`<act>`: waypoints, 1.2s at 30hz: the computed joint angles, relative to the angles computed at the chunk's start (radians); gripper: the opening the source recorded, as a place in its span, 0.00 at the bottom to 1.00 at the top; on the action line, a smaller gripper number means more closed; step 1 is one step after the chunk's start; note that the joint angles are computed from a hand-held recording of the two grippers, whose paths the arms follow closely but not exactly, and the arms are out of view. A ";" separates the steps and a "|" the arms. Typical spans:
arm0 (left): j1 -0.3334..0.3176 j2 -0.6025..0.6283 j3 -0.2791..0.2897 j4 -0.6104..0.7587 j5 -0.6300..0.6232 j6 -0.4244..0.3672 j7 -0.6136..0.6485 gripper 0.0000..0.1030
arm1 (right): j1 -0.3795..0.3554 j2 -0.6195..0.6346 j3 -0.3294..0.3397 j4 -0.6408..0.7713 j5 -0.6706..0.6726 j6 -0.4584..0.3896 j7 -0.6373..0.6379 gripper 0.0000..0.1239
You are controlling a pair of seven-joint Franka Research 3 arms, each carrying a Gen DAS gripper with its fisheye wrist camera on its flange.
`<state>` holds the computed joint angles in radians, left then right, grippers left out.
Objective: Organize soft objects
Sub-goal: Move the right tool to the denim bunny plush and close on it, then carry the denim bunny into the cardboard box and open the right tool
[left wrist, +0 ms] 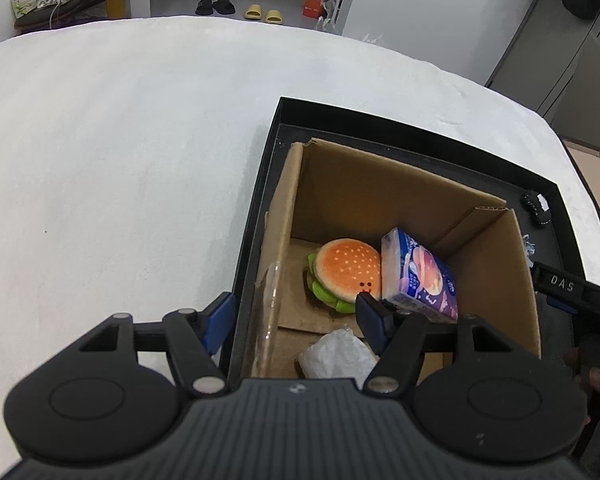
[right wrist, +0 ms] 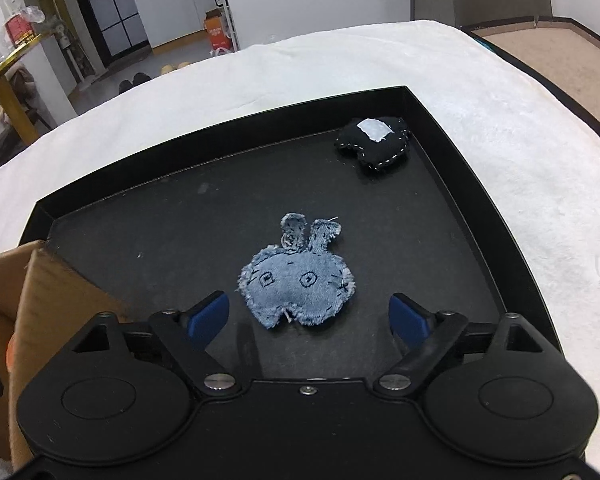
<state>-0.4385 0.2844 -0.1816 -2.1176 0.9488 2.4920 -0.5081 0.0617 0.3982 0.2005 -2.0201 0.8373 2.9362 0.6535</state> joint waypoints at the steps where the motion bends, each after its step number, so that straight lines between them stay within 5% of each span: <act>1: 0.001 0.004 -0.001 0.004 -0.006 -0.003 0.006 0.63 | 0.000 0.005 0.001 0.005 0.001 0.002 0.001 0.68; 4: 0.002 0.013 0.001 0.015 -0.014 -0.006 0.016 0.63 | -0.002 0.016 0.008 0.014 0.006 0.014 -0.005 0.63; 8: -0.001 0.024 0.005 0.027 -0.014 -0.001 0.025 0.63 | -0.016 0.020 0.028 0.012 0.020 0.047 -0.045 0.40; 11: -0.001 0.016 0.008 0.015 -0.015 0.010 0.018 0.63 | -0.029 0.010 0.037 0.006 0.033 0.040 -0.053 0.36; 27: 0.014 -0.064 -0.007 -0.071 0.070 0.051 -0.085 0.63 | -0.028 -0.090 0.063 -0.054 0.176 0.069 -0.156 0.35; 36: 0.027 -0.099 -0.019 -0.120 0.116 0.107 -0.134 0.63 | 0.042 -0.168 0.017 -0.090 0.308 0.061 -0.254 0.35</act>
<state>-0.4119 0.1858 -0.2006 -2.2380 1.0651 2.5988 -0.6420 0.1034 0.2303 0.2174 -2.1096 1.1450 2.9969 0.3992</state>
